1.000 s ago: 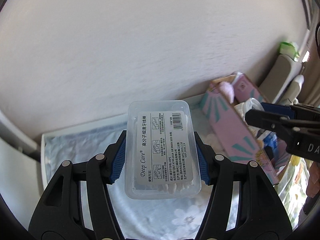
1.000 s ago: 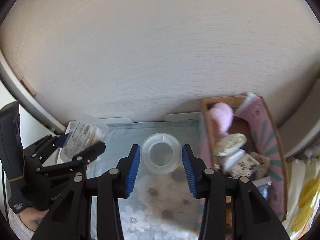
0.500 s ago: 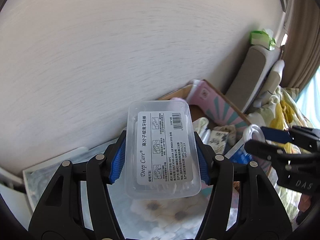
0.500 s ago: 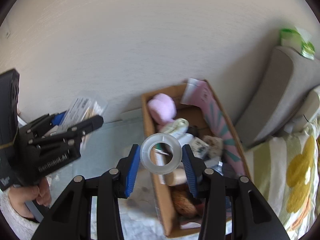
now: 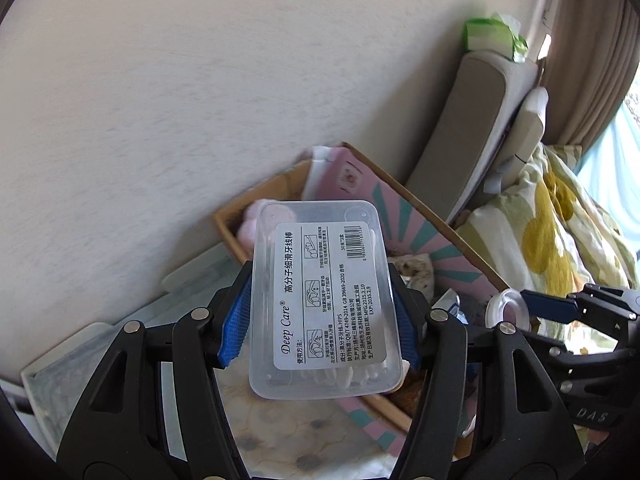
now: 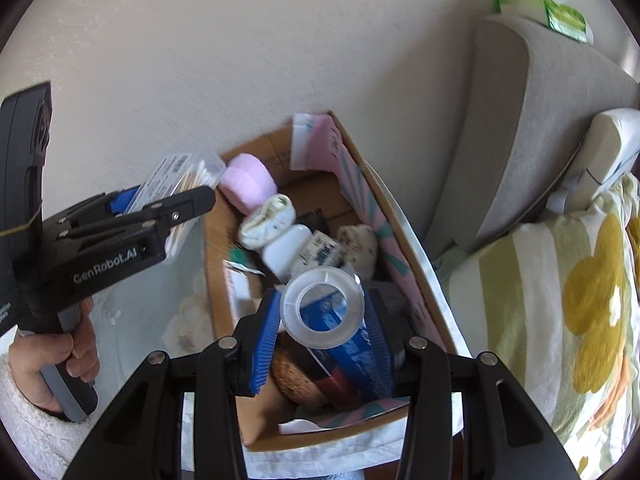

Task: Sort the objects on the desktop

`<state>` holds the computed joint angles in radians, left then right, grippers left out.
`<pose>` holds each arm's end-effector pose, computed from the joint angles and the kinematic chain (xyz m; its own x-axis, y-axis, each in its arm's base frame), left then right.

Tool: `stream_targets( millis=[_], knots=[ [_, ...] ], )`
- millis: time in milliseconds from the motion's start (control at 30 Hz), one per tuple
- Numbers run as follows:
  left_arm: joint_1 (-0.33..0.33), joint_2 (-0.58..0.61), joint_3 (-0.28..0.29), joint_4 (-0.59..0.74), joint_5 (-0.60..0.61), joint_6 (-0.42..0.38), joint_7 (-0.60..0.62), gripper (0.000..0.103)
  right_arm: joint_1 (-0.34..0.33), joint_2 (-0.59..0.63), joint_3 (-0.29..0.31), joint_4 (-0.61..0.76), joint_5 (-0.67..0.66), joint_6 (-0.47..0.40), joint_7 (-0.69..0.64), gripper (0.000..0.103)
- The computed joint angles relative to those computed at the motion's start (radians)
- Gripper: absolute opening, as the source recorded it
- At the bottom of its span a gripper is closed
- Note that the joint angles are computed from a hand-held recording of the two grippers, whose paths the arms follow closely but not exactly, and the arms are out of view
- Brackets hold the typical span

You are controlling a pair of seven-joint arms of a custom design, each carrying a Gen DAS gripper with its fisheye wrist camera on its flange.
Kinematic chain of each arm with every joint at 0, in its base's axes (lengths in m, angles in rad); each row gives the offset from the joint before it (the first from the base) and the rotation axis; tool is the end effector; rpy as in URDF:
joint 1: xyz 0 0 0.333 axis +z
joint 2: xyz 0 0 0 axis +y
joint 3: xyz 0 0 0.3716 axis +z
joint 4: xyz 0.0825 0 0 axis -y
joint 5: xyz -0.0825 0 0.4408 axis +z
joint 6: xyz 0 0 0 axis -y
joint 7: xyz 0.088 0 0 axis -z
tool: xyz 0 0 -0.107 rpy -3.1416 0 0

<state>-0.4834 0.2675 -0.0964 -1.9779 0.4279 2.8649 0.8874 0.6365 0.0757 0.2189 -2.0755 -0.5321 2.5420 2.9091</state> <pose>0.5790 -0.4012 0.4202 -0.2869 -0.9530 0.0972 -0.7835 0.1750 -0.5963 0.4204 0.4895 0.4590 -0.0533 -0.9801 -0.1914 -0.8732 0.1387 -0.4672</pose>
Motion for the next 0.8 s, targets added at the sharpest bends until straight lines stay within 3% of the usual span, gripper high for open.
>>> stream_targets(
  millis=[300,500,600,667,700,733,800],
  knots=[
    [-0.030,0.091,-0.001,0.107,-0.008,-0.072,0.033,0.057,-0.015,0.013,-0.007,-0.027,0.056,0.046,-0.057,0.039],
    [-0.051,0.099,0.017,0.131,0.008,-0.094,0.030,0.057,-0.020,0.020,-0.010,-0.025,0.078,0.069,-0.086,0.039],
    [-0.030,0.096,-0.005,0.127,-0.019,-0.078,0.060,0.059,-0.025,0.027,-0.006,-0.019,0.120,0.071,-0.136,0.039],
    [-0.018,0.094,-0.021,0.127,-0.053,-0.071,0.095,0.082,-0.025,0.040,-0.005,-0.004,0.144,0.054,-0.175,0.040],
    [-0.036,0.092,-0.002,0.130,-0.036,-0.076,0.075,0.103,-0.022,0.042,-0.007,-0.003,0.136,0.055,-0.174,0.051],
    [-0.061,0.087,0.024,0.129,-0.001,-0.071,0.039,0.103,-0.020,0.042,-0.009,-0.004,0.129,0.061,-0.169,0.069],
    [-0.063,0.082,0.024,0.132,0.015,-0.074,0.035,0.103,-0.015,0.039,-0.014,-0.012,0.113,0.074,-0.142,0.078]
  ],
)
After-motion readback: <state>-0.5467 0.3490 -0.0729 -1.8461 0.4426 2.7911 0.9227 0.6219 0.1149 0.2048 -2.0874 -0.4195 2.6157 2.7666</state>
